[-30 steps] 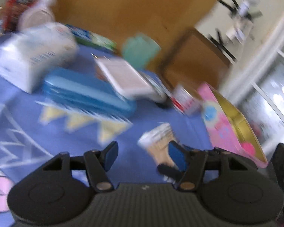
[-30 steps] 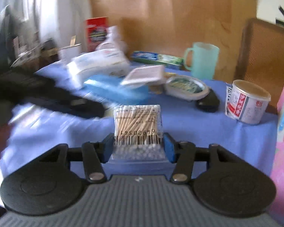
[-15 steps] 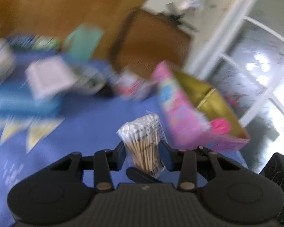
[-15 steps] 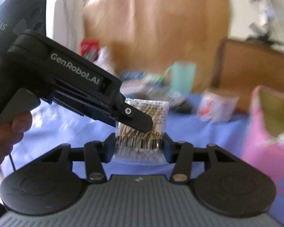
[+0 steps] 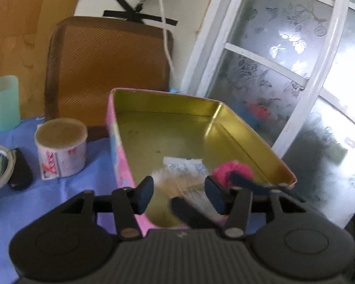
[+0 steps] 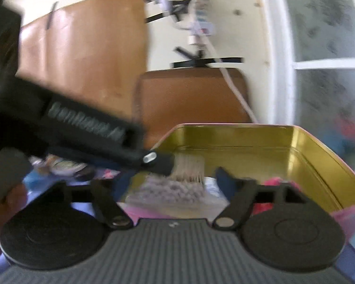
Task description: Organize soft objects
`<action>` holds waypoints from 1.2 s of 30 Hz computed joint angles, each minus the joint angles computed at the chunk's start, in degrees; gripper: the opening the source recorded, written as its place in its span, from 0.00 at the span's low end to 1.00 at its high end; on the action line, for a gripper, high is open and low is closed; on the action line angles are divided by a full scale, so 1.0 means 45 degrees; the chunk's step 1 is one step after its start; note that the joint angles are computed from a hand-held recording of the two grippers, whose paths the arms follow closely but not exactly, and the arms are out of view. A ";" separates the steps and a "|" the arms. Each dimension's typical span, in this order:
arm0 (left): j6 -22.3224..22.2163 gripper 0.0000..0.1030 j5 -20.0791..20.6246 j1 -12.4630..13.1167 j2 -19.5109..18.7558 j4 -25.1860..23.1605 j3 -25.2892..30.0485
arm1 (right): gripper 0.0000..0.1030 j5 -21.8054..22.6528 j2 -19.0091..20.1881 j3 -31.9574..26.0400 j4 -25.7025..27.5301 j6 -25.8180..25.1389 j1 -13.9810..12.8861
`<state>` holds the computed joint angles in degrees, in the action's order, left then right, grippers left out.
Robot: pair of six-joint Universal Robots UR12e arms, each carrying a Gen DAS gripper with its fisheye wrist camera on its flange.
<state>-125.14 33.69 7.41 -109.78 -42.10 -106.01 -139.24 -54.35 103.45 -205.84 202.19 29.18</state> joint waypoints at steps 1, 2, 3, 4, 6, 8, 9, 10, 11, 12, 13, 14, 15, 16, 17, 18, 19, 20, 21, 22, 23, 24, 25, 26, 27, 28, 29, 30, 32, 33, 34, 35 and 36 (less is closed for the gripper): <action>0.0168 0.54 -0.0221 0.0133 0.0021 -0.0186 -0.0033 | 0.90 -0.0161 0.0119 -0.0020 -0.0531 -0.0142 0.0013; 0.0256 0.55 -0.0455 0.0326 0.0026 -0.0295 -0.0035 | 0.89 0.0004 0.0158 -0.0018 -0.0826 -0.0347 -0.0017; 0.0363 0.56 -0.0744 0.0543 -0.0003 -0.0398 0.0003 | 0.89 0.0074 0.0169 -0.0046 -0.0905 -0.0444 0.0003; 0.0470 0.58 -0.1182 0.0830 -0.0013 -0.0482 -0.0016 | 0.88 0.0201 0.0222 -0.0113 -0.1163 -0.0656 0.0031; 0.0175 0.59 -0.1941 0.1425 -0.0118 -0.0049 -0.0071 | 0.79 0.0727 0.0434 -0.0384 -0.2020 -0.1504 0.0102; -0.1427 0.59 -0.2119 0.1941 -0.0350 0.2017 -0.0284 | 0.59 0.1852 0.0463 -0.0548 -0.2241 -0.1757 0.0039; -0.2497 0.59 -0.2032 0.2248 -0.0562 0.3217 -0.0336 | 0.57 0.3186 0.0318 -0.0445 -0.2106 -0.1286 -0.0118; -0.3432 0.59 -0.1850 0.2482 -0.0760 0.4112 -0.0322 | 0.50 0.4519 0.0205 -0.0433 -0.1801 -0.0506 -0.0292; -0.4426 0.59 -0.1479 0.2729 -0.0981 0.4962 -0.0278 | 0.45 0.5852 0.0154 -0.0520 -0.1390 0.0518 -0.0497; -0.5215 0.59 -0.0994 0.2922 -0.1152 0.5545 -0.0216 | 0.44 0.7185 0.0161 -0.0659 -0.1022 0.1490 -0.0747; -0.5899 0.58 -0.0415 0.3108 -0.1303 0.6021 -0.0158 | 0.45 0.8518 0.0222 -0.0881 -0.0629 0.2461 -0.1029; -0.6333 0.58 -0.0003 0.3265 -0.1397 0.6267 -0.0116 | 0.46 0.9603 0.0386 -0.1223 -0.0311 0.3430 -0.1271; -0.6817 0.58 0.0356 0.3458 -0.1497 0.6458 -0.0079 | 0.46 1.0325 0.0615 -0.1619 -0.0108 0.4257 -0.1426; -0.7118 0.58 0.0502 0.3620 -0.1577 0.6450 -0.0015 | 0.48 1.0869 0.0866 -0.2053 0.0155 0.5002 -0.1563; -0.7306 0.58 0.0545 0.3803 -0.1622 0.6401 0.0013 | 0.52 1.1211 0.1141 -0.2535 0.0549 0.5644 -0.1652; -0.7514 0.58 0.0605 0.3927 -0.1658 0.6505 0.0011 | 0.56 1.1360 0.1417 -0.3011 0.0961 0.6172 -0.1698; -0.7672 0.58 0.0680 0.4040 -0.1696 0.6674 0.0002 | 0.60 1.1483 0.1669 -0.3417 0.1258 0.6616 -0.1702; -0.7785 0.58 0.0747 0.4113 -0.1727 0.6810 0.0007 | 0.61 1.1757 0.1962 -0.3876 0.1489 0.7047 -0.1750; -0.7826 0.58 0.0762 0.4187 -0.1726 0.6850 -0.0011 | 0.61 1.2054 0.2197 -0.4244 0.1639 0.7306 -0.1797; -0.7854 0.58 0.0743 0.4237 -0.1743 0.6806 0.0017 | 0.60 1.2141 0.2423 -0.4637 0.1899 0.7480 -0.1814; -0.7878 0.58 0.0707 0.4253 -0.1747 0.6741 0.0046 | 0.47 1.2107 0.2532 -0.4879 0.2122 0.7472 -0.1792; -0.7887 0.58 0.0669 0.4257 -0.1758 0.6701 0.0064 | 0.31 1.2114 0.2571 -0.5015 0.2303 0.7406 -0.1782; -0.7830 0.58 0.0612 0.4299 -0.1767 0.6666 0.0059 | 0.15 1.2101 0.2573 -0.5077 0.2540 0.7397 -0.1777; -0.7803 0.58 0.0603 0.4278 -0.1797 0.6650 0.0084 | 0.13 1.2257 0.2512 -0.4915 0.2317 0.7566 -0.1772; -0.7733 0.58 0.0576 0.4278 -0.1781 0.6611 0.0034 | 0.13 1.2324 0.2432 -0.4730 0.2127 0.7596 -0.1765; -0.7543 0.58 0.0481 0.4286 -0.1766 0.6371 0.0053 | 0.13 1.2409 0.2242 -0.4401 0.2004 0.7340 -0.1773; -0.7333 0.58 0.0378 0.4264 -0.1753 0.6105 0.0064 | 0.12 1.2587 0.1974 -0.3938 0.1785 0.7071 -0.1801; -0.7033 0.58 0.0254 0.4241 -0.1747 0.5746 0.0102 | 0.11 1.2842 0.1765 -0.3515 0.1506 0.6883 -0.1851; -0.6238 0.59 -0.0051 0.4181 -0.1688 0.4901 0.0112 | 0.10 1.3756 0.1293 -0.2519 0.0856 0.6569 -0.2051; -0.5803 0.61 -0.0197 0.4132 -0.1648 0.4447 0.0120 | 0.10 1.4480 0.1090 -0.2043 0.0535 0.6372 -0.2202; -0.5283 0.63 -0.0361 0.4068 -0.1605 0.3886 0.0146 | 0.10 1.5111 0.0869 -0.1542 0.0291 0.6120 -0.2336; -0.4804 0.64 -0.0483 0.4007 -0.1562 0.3392 0.0160 | 0.10 1.5366 0.0604 -0.1072 0.0311 0.5726 -0.2385; -0.4272 0.64 -0.0581 0.3931 -0.1504 0.2855 0.0167 | 0.10 1.5365 0.0295 -0.0624 0.0598 0.5137 -0.2405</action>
